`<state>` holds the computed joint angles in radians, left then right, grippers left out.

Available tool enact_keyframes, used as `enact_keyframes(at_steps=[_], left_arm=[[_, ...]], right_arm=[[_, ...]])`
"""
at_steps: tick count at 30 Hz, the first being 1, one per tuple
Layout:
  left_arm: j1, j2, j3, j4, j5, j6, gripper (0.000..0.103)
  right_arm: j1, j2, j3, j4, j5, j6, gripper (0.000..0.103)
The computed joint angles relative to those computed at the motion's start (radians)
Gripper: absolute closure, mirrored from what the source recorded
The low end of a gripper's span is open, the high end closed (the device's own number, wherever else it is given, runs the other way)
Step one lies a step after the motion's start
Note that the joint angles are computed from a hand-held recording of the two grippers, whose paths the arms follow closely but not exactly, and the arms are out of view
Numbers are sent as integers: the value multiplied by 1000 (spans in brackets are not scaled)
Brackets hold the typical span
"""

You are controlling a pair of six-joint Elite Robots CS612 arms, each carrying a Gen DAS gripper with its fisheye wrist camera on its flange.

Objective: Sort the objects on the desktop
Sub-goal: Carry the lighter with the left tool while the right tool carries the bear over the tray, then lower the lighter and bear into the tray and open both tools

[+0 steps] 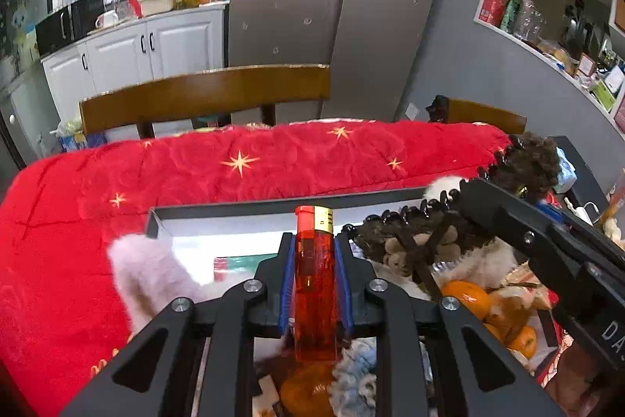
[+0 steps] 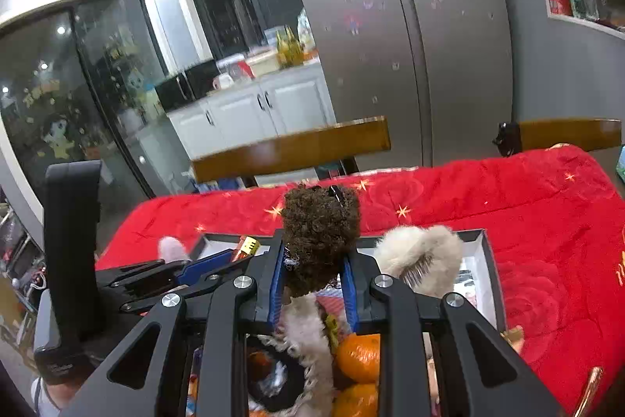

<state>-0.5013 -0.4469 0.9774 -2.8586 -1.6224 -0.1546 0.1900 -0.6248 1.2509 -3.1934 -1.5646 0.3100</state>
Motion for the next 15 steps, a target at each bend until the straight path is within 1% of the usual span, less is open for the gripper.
enact_keyframes(at_steps=[2, 5, 7, 10, 14, 15], left_arm=[[-1, 11, -18, 25, 4, 11, 83], [-1, 16, -28, 40, -6, 3, 83], [-3, 20, -39, 56, 4, 5, 83], [-4, 31, -63, 106, -2, 5, 83], [-7, 33, -71, 136, 6, 13, 83], [-6, 35, -75, 146, 6, 11, 83]], right_arm=[[-1, 11, -21, 31, -3, -1, 79], [2, 23, -48, 78, -16, -18, 79], [7, 29, -65, 115, -30, -28, 79], [10, 37, -86, 159, -38, -40, 79], [9, 34, -85, 180, -32, -40, 78], [5, 33, -83, 192, -21, -31, 78]])
